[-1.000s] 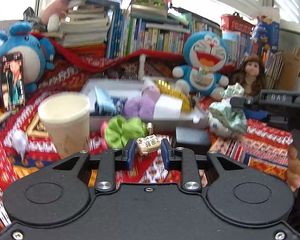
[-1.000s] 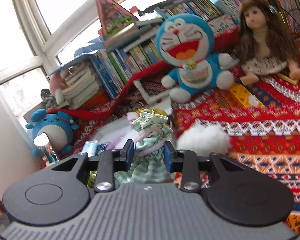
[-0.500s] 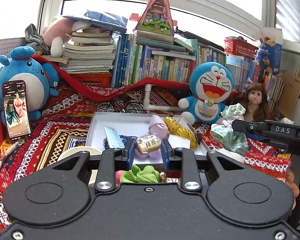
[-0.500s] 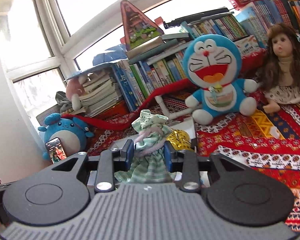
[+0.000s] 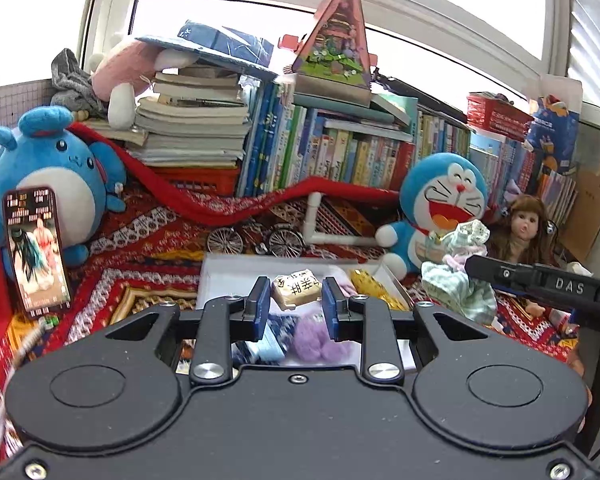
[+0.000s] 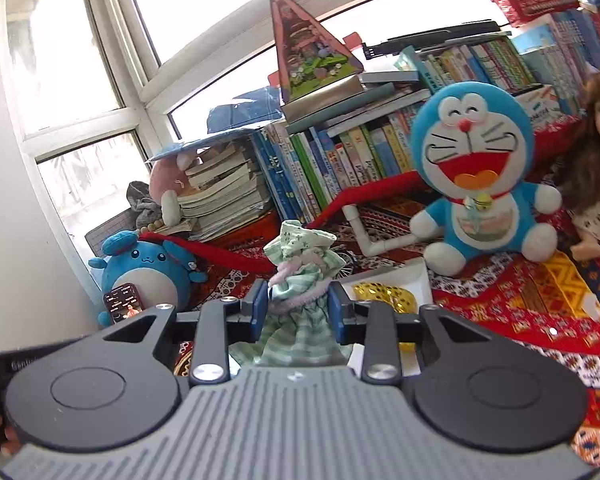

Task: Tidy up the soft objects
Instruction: 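Carry the block and cloth into the tray and open both tools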

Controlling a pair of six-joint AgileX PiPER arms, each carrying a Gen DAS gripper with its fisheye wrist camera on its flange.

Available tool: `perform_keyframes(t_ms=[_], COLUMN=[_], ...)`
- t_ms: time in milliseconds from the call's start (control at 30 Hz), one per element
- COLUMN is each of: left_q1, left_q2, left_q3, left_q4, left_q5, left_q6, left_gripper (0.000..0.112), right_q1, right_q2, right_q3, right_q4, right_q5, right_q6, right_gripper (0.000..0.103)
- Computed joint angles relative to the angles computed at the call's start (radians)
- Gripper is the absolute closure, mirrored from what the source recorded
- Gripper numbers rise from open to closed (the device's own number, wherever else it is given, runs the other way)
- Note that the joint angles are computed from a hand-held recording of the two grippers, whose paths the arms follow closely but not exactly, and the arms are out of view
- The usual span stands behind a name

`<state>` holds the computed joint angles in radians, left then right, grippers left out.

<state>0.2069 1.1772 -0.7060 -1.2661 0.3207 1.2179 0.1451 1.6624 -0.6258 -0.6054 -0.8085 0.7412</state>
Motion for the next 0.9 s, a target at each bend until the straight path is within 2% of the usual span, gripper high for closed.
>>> perform_keyframes(t_ms=[100,167,267,333,367,433,467,567,700,767,833,900], left_q1=[0.010,0.016,0.017,0.005,-0.005,-0.012,-0.013,-0.014,-0.025,-0.025,-0.020,-0.017], left_q2=[0.088,0.166,0.286,0.366,0.414,0.502,0.543,0.641,0.747,0.785,0.804,0.824], left_q3=[-0.133,-0.243,-0.402,-0.498,-0.551,-0.643,-0.685,-0.777,-0.880,-0.915,-0.929,-0.948], left_q4=[0.221,0.359,0.502,0.594,0.654,0.724,0.752,0.793,0.870,0.886,0.881,0.883], left_q5=[0.047,0.111,0.197,0.234,0.256,0.322,0.361,0.441,0.509,0.529,0.539,0.557], left_q6=[-0.218,-0.366,-0.534,-0.628,-0.692,-0.762,-0.793,-0.833,-0.916,-0.942,-0.938,-0.944], left_gripper=[0.086,0.086,0.086,0.086,0.086,0.086,0.086,0.086,0.086,0.086,0.086,0.086], right_q1=[0.026,0.043,0.070,0.107,0.125,0.155,0.166,0.172,0.166,0.177,0.169,0.186], right_q2=[0.009,0.023,0.058,0.087,0.109,0.170,0.197,0.247,0.289,0.292,0.305,0.305], right_q3=[-0.072,-0.133,-0.225,-0.288,-0.334,-0.434,-0.466,-0.483,-0.524,-0.525,-0.539,-0.542], right_q4=[-0.015,-0.052,-0.108,-0.104,-0.143,-0.298,-0.360,-0.411,-0.747,-0.805,-0.891,-0.924], right_q5=[0.066,0.117,0.175,0.246,0.303,0.423,0.458,0.454,0.410,0.398,0.320,0.314], right_q6=[0.030,0.077,0.135,0.122,0.156,0.331,0.406,0.452,0.737,0.772,0.835,0.839], right_gripper=[0.066,0.066,0.067,0.067,0.076,0.095,0.095,0.095,0.094,0.090,0.089,0.089])
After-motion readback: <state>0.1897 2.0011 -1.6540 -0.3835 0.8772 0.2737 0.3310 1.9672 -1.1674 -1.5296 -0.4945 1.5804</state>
